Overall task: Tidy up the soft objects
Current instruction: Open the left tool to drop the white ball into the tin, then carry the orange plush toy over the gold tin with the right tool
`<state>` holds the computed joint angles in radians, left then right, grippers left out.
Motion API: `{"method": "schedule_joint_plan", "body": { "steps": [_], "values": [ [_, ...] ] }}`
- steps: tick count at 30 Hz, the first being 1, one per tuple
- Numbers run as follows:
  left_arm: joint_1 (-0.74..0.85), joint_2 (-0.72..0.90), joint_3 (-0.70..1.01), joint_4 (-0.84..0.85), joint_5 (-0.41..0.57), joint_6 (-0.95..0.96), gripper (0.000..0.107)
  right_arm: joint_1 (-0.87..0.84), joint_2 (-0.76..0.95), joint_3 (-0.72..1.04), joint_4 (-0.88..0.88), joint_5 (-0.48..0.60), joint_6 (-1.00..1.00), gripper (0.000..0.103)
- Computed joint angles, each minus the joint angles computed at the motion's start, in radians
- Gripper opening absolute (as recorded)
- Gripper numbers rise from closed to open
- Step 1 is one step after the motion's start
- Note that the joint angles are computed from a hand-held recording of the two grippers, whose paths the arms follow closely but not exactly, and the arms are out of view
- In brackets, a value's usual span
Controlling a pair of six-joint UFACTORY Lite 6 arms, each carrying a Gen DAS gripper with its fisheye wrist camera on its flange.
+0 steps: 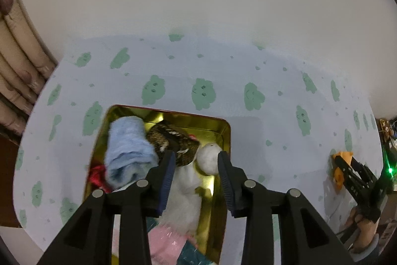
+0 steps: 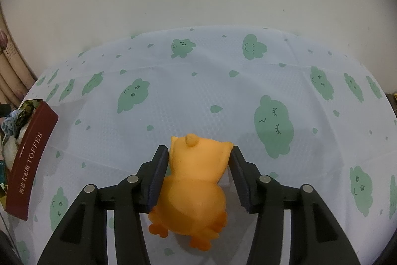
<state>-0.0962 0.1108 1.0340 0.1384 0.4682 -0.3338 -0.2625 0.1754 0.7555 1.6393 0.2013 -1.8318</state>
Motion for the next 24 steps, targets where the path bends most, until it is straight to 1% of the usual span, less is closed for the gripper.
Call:
{"method": "schedule_joint_plan", "body": {
  "steps": [4, 6, 9, 11, 14, 17, 20, 21, 22, 24],
  "values": [
    [-0.014, -0.147, -0.109, 0.128, 0.003, -0.107, 0.036, 0.000, -0.010, -0.019, 0.117, 0.004, -0.133, 0.046],
    [-0.014, -0.224, -0.169, 0.167, 0.000, -0.136, 0.036, 0.013, -0.021, -0.032, 0.213, -0.009, -0.234, 0.043],
    [0.023, -0.323, -0.247, 0.156, 0.000, -0.112, 0.037, 0.027, -0.036, -0.043, 0.249, -0.014, -0.267, 0.042],
    [0.048, -0.374, -0.288, 0.151, 0.000, -0.105, 0.036, 0.035, -0.042, -0.046, 0.241, -0.017, -0.258, 0.041],
    [0.106, -0.463, -0.356, 0.167, -0.002, -0.095, 0.037, 0.040, -0.061, -0.049, 0.165, -0.017, -0.176, 0.041],
    [0.175, -0.541, -0.409, 0.192, 0.000, -0.079, 0.037, 0.059, -0.084, -0.061, 0.147, -0.031, -0.151, 0.040],
    [0.270, -0.581, -0.439, 0.067, -0.006, 0.084, 0.037, 0.095, -0.105, -0.070, 0.143, -0.058, -0.134, 0.040],
    [0.289, -0.591, -0.446, 0.049, -0.008, 0.108, 0.036, 0.105, -0.112, -0.074, 0.158, -0.067, -0.145, 0.040],
    [0.302, -0.603, -0.456, 0.052, -0.011, 0.113, 0.037, 0.121, -0.122, -0.079, 0.179, -0.078, -0.159, 0.040],
    [0.323, -0.633, -0.478, 0.085, -0.015, 0.099, 0.036, 0.144, -0.138, -0.084, 0.165, -0.094, -0.139, 0.040]
  ]
}}
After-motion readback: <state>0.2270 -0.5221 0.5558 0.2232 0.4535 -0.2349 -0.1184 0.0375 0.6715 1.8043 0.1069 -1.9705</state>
